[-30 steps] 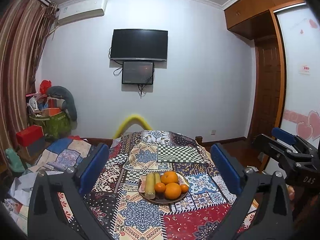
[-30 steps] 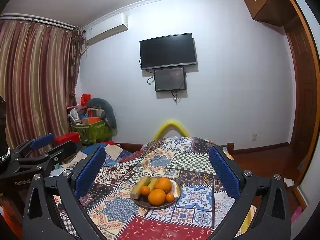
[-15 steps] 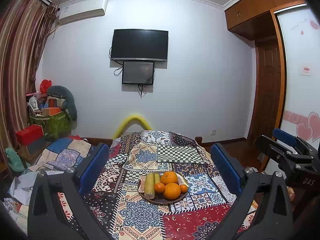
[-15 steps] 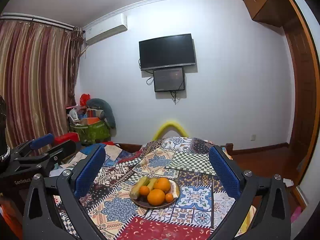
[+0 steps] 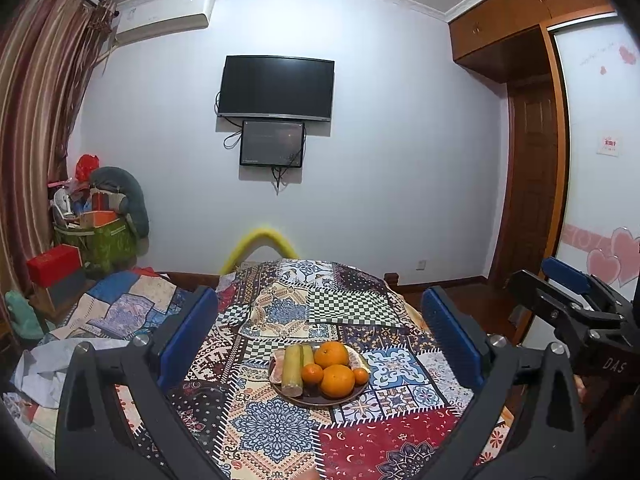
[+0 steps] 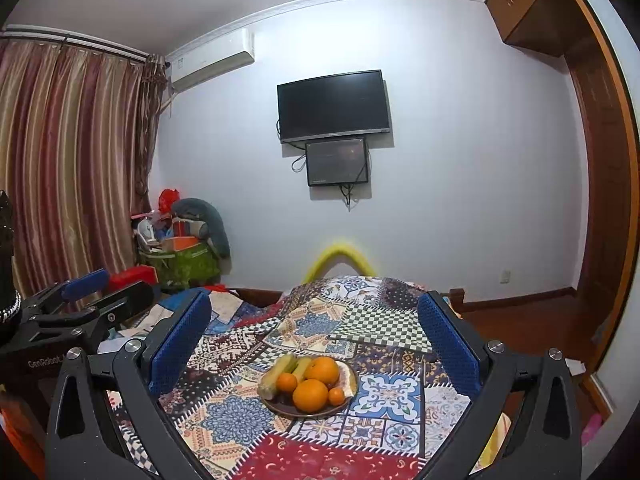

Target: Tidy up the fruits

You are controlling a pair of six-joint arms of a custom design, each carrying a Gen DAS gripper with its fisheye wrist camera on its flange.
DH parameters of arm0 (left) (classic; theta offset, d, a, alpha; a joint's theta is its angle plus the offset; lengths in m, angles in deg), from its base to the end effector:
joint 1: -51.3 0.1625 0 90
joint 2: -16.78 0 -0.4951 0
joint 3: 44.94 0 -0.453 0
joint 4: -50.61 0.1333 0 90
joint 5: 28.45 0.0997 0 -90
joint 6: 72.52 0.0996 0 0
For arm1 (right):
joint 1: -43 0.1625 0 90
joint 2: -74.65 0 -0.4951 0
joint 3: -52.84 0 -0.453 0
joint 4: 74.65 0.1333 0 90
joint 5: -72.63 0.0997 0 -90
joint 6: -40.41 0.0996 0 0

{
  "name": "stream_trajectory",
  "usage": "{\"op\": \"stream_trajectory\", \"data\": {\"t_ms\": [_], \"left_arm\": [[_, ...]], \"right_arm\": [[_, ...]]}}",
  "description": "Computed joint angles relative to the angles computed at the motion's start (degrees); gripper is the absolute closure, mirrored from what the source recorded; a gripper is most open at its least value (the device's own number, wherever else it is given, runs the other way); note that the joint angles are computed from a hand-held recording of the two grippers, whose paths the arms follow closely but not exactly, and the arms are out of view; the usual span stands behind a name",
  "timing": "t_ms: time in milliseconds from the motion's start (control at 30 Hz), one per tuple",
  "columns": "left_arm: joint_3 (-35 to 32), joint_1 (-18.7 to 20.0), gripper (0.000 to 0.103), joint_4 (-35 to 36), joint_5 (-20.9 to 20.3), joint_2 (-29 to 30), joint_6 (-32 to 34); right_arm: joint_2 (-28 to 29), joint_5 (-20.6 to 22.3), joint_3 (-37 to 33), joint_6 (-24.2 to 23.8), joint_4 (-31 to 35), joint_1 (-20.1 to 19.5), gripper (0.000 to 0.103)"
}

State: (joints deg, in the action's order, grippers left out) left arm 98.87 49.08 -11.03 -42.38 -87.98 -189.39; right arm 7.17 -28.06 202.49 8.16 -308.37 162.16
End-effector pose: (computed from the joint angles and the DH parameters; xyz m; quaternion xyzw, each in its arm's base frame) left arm -0.2505 -0.2204 0.2546 0.1942 0.7131 -0.6059 0.2943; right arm 0.2878 -0.2802 0.2121 0.3958 -0.7599 0.5071 0.0937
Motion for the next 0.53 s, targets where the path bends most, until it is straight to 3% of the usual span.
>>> {"op": "stream_trajectory", "data": {"t_ms": [533], "left_arm": [[1.08,0.65,0.0,-5.01,0.51,-0.39,4.82]], "right_arm": [[0.0,0.08,0.04,-0.07,0.25,-0.78,0.0]]}}
